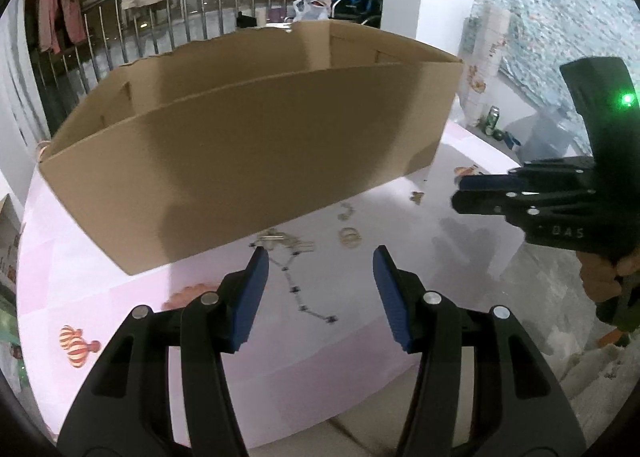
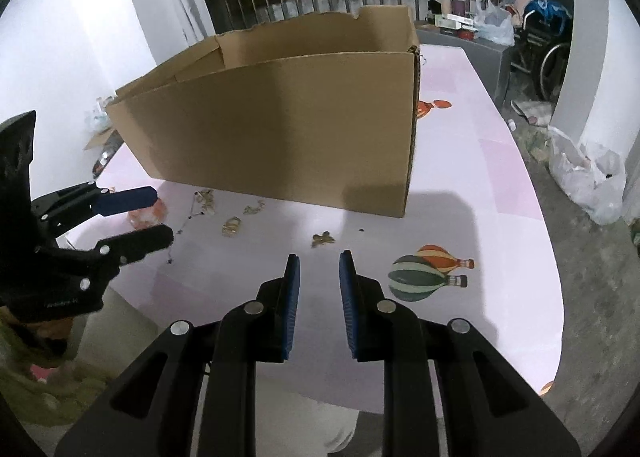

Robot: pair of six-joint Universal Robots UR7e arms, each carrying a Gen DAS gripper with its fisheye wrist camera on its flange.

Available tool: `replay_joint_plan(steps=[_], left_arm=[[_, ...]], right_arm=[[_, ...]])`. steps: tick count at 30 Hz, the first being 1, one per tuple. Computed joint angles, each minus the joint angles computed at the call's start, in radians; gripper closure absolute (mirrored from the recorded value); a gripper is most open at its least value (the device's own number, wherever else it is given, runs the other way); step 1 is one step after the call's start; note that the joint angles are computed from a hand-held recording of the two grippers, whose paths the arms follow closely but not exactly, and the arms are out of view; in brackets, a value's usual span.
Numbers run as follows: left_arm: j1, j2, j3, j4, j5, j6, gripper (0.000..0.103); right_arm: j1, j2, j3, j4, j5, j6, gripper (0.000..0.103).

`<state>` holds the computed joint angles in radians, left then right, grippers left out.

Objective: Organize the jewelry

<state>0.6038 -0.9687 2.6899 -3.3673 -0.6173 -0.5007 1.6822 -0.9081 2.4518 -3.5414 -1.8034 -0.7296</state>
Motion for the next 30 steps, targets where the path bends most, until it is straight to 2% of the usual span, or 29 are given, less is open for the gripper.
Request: replay_joint_plan(steps=[3, 15, 24, 30], left_arm=[[0.011, 0.052, -0.026, -0.027, -0.008, 0.014, 0.052], [0.011, 0.047, -0.030, 0.021, -0.021, -0.004, 0.052], [0.023, 0.046, -0.044, 0.041, -0.035, 0.000, 0.052], [0.019, 0.049, -0.040, 0.045, -0.039, -0.019, 0.052]], right_arm=[[-0.011, 0.012, -0.015, 0.000, 0.016, -0.025, 0.083], [-0.015, 0.075, -0.081, 0.023, 0.020, -0.176, 0.089], [-0.007, 0.041, -0.098, 0.130, 0.026, -0.155, 0.089], [0.006, 0.060, -0.098, 0.101, -0.007, -0.181, 0.089]])
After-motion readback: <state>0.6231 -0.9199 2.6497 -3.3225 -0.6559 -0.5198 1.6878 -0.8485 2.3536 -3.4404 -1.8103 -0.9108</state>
